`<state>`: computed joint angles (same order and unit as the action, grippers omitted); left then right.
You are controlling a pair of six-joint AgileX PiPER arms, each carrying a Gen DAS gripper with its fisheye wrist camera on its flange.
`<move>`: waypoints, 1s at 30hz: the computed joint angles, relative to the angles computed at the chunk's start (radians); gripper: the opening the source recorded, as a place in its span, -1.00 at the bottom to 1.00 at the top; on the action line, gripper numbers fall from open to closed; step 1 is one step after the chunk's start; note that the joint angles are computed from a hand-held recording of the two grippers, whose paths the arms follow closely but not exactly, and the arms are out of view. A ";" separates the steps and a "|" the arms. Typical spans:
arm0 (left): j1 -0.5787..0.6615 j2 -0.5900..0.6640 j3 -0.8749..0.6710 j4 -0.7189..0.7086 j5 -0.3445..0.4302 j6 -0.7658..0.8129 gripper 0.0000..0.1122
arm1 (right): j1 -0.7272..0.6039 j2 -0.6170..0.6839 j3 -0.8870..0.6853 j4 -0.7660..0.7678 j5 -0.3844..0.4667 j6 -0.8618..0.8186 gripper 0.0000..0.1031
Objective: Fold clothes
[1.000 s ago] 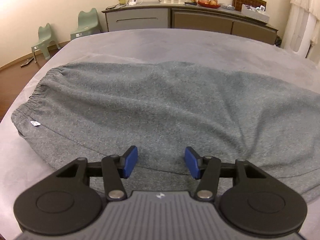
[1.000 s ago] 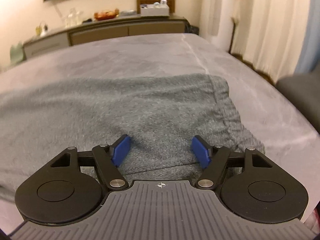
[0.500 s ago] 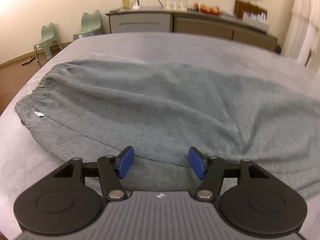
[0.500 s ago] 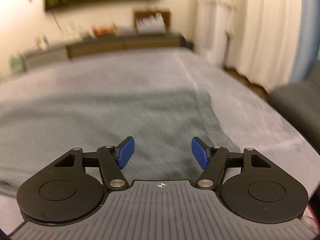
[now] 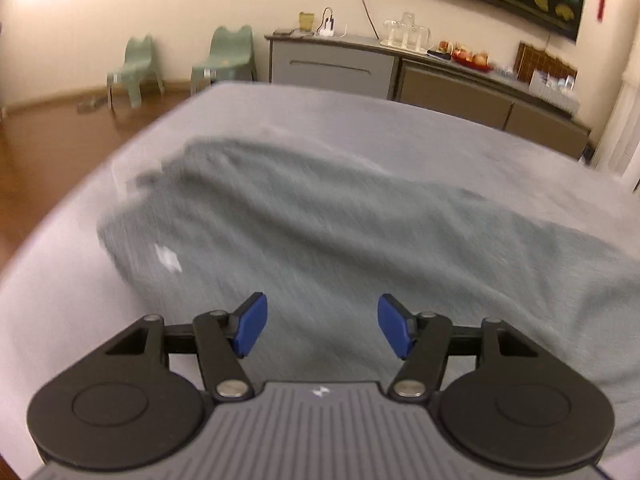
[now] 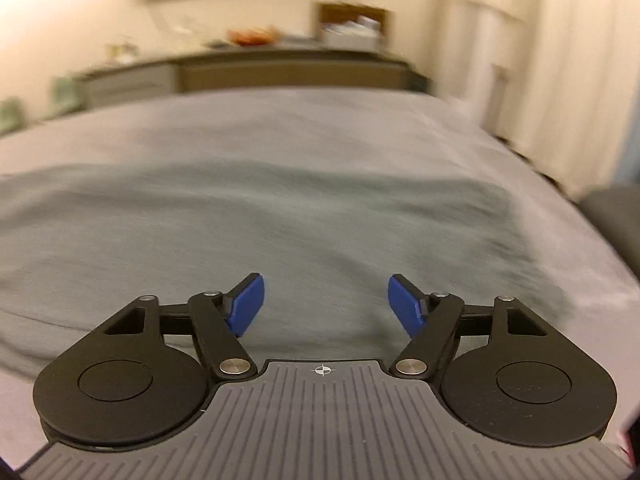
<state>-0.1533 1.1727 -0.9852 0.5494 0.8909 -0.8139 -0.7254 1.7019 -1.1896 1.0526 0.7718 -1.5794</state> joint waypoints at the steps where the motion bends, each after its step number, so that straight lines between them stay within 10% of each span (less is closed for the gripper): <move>1: 0.057 0.021 -0.010 -0.001 -0.004 0.042 0.11 | 0.023 -0.005 0.011 -0.008 0.005 -0.001 0.47; 10: 0.636 -0.034 0.016 -0.620 -0.126 0.646 -0.09 | 0.106 0.002 -0.015 -0.266 -0.160 0.417 0.72; 13: 0.658 -0.071 0.018 -0.587 -0.169 0.656 0.22 | 0.154 -0.074 0.063 -0.185 -0.161 0.326 0.57; 17: 0.733 0.039 -0.026 -0.588 -0.131 0.691 0.15 | 0.253 -0.198 0.179 -0.067 -0.140 0.166 0.60; 24: 1.045 0.036 -0.003 -1.055 -0.042 1.038 0.24 | 0.668 -0.314 0.280 -0.402 -0.312 0.587 0.50; 30: 1.068 0.087 0.014 -1.206 0.009 1.124 0.24 | 1.180 -0.441 0.280 -0.570 -0.354 0.743 0.71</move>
